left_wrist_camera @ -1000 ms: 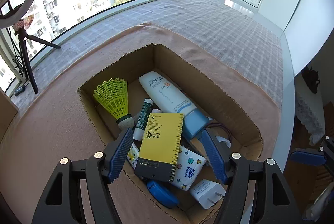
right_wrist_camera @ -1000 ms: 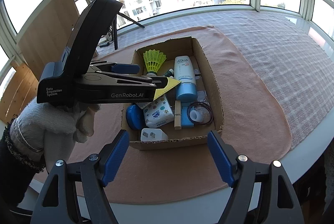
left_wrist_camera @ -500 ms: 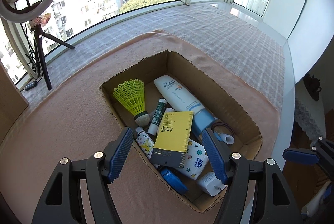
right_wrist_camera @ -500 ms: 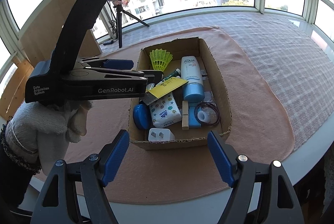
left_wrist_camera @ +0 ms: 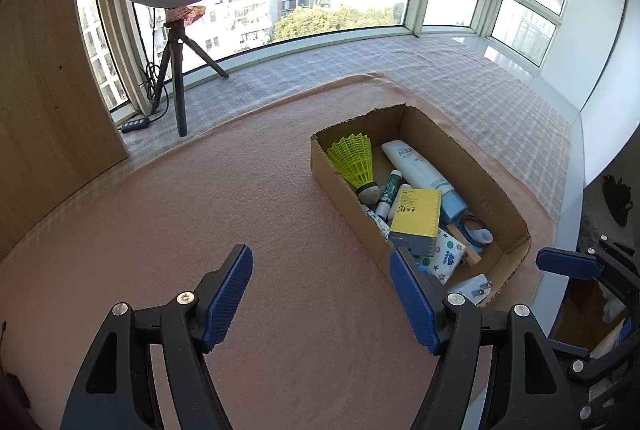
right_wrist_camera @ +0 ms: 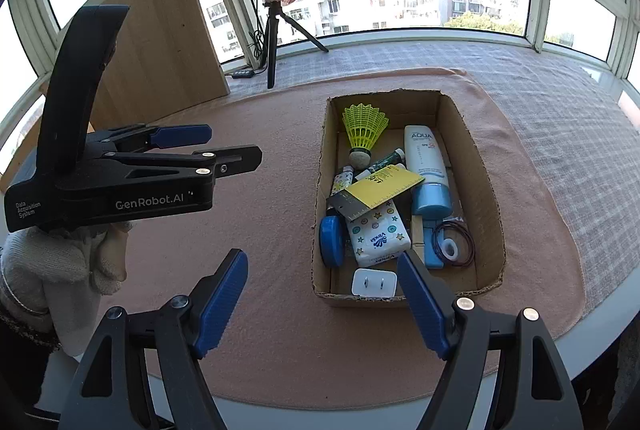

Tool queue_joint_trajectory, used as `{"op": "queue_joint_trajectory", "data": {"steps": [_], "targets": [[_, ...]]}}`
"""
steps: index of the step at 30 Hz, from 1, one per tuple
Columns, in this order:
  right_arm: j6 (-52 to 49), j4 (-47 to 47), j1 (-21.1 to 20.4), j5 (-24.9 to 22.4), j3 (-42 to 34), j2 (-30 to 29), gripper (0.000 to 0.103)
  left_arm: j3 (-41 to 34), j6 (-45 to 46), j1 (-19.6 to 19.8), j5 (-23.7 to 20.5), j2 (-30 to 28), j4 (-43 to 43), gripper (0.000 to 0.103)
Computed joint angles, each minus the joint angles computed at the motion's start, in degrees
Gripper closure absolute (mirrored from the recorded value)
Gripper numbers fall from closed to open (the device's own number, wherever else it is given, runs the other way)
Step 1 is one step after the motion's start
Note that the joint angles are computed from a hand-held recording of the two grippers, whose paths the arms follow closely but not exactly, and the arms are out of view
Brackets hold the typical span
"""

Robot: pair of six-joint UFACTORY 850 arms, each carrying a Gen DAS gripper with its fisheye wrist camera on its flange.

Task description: Organize objects

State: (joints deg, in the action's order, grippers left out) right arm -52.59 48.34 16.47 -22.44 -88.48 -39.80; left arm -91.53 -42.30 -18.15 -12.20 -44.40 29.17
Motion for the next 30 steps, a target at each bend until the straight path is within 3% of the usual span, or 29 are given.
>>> {"op": "queue_joint_trajectory", "data": {"steps": [7, 12, 19, 30], "targets": [[-1.7, 0.6, 3.3, 1.0, -1.4, -0.8, 0.029, 13.5, -33.3, 3.0, 2.5, 8.5, 27.5, 0.025], [-2.1, 0.0, 5.8, 2.3, -1.9, -1.1, 0.029, 20.4, -52.1, 4.3, 0.8, 13.2, 44.2, 0.024], [-2.4, 0.7, 8.5, 3.0, -2.8, -1.9, 0.029, 27.8, -68.4, 5.0, -2.8, 18.4, 57.5, 0.022], [-0.5, -0.5, 11.7, 3.8, -4.7, -3.5, 0.029, 36.4, -83.6, 5.8, -5.4, 24.0, 67.2, 0.017]]}}
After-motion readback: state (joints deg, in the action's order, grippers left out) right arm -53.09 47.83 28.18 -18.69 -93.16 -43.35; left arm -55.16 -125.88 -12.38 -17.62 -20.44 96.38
